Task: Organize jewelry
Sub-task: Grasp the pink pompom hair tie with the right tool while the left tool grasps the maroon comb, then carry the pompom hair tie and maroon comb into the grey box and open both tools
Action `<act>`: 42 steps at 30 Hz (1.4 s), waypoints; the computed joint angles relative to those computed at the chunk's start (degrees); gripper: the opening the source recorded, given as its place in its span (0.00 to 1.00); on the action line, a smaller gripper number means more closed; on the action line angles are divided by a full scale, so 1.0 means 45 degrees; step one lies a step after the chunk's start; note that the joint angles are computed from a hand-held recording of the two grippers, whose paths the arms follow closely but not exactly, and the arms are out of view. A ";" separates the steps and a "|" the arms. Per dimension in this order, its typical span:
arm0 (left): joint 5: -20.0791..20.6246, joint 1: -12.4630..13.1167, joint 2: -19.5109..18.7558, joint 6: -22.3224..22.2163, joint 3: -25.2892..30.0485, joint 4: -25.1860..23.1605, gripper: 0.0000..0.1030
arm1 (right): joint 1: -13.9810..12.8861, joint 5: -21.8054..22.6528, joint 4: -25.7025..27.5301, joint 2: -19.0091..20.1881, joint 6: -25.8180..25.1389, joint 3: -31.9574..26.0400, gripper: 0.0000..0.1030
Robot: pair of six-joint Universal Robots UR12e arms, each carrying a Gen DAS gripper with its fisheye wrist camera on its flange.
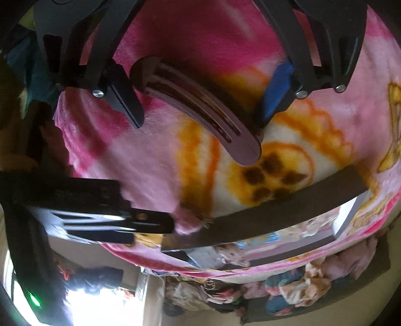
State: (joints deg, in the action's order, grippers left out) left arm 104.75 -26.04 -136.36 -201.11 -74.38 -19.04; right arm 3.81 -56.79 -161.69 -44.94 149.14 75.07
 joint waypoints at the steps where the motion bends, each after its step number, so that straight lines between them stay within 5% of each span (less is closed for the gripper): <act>1: -0.0004 -0.0003 -0.0022 0.0046 0.0026 -0.0047 0.70 | 0.0038 -0.0016 0.0179 0.0073 -0.0056 -0.0127 0.86; 6: -0.0036 0.0047 -0.0004 0.0041 -0.0107 0.0120 0.51 | 0.0208 -0.0099 0.1376 0.0422 -0.0210 -0.0868 0.77; 8: 0.0005 0.0063 0.0025 0.0008 -0.0180 0.0256 0.31 | 0.0280 -0.0207 0.1961 0.0564 -0.0237 -0.1212 0.70; 9: -0.0067 0.0084 0.0023 -0.0026 -0.0180 0.0312 0.29 | 0.0310 -0.0250 0.2187 0.0614 -0.0236 -0.1336 0.66; 13: -0.0388 0.0154 0.0047 -0.0032 -0.0274 0.0642 0.23 | 0.0407 -0.0408 0.3029 0.0774 -0.0468 -0.1715 0.34; 21: -0.0788 0.0317 0.0098 -0.0275 -0.0323 0.1149 0.20 | 0.0096 0.0384 0.2406 0.0526 -0.0131 -0.1138 0.31; 42: -0.0074 0.0782 -0.0162 -0.0354 0.0646 0.1906 0.20 | -0.0291 0.1147 0.1059 0.0200 0.1140 -0.0737 0.31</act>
State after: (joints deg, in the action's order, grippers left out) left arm 104.41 -22.52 -137.09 -202.70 -71.47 -10.46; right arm 2.50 -51.62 -156.93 -44.04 154.27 71.76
